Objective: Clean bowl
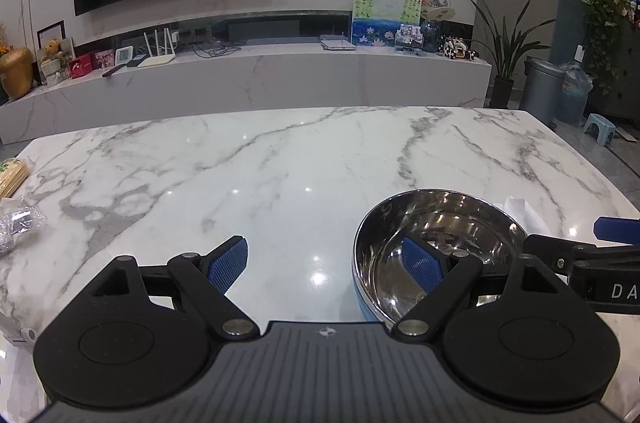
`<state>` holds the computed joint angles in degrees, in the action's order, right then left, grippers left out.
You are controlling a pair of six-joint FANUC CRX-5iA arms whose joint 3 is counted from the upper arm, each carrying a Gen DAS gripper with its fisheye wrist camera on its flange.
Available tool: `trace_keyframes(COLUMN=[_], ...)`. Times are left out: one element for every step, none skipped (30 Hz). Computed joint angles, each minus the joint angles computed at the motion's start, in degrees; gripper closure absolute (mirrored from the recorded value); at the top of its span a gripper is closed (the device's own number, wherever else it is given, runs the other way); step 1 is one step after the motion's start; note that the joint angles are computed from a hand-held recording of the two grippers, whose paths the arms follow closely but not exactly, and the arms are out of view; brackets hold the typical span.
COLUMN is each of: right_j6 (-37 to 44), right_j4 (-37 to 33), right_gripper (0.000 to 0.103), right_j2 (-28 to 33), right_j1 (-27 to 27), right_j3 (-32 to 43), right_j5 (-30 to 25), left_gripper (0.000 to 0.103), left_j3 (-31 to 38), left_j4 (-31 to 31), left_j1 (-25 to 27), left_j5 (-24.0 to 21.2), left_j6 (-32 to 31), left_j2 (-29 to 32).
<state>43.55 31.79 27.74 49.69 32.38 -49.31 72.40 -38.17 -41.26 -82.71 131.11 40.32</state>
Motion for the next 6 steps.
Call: trace_keyframes(right_j6=[0.0, 0.0, 0.0, 0.0, 0.1, 0.2], right_j4=[0.0, -0.1, -0.1, -0.1, -0.2, -0.2], right_gripper=[0.008, 0.008, 0.008, 0.007, 0.007, 0.007], right_j2=[0.0, 0.0, 0.0, -0.1, -0.1, -0.1], right_j1=[0.0, 0.0, 0.0, 0.0, 0.0, 0.0], right_j3=[0.0, -0.1, -0.1, -0.1, -0.2, -0.2], right_j5=[0.0, 0.1, 0.1, 0.1, 0.1, 0.1], left_gripper=[0.019, 0.019, 0.019, 0.019, 0.019, 0.019], left_j3=[0.0, 0.0, 0.1, 0.2, 0.3, 0.4], left_j4=[0.1, 0.2, 0.2, 0.3, 0.4, 0.5], left_j1=[0.0, 0.1, 0.1, 0.1, 0.2, 0.2], left_j5=[0.0, 0.0, -0.1, -0.2, -0.2, -0.3], left_j6=[0.0, 0.0, -0.1, -0.1, -0.2, -0.2], left_j2=[0.0, 0.0, 0.1, 0.1, 0.2, 0.2])
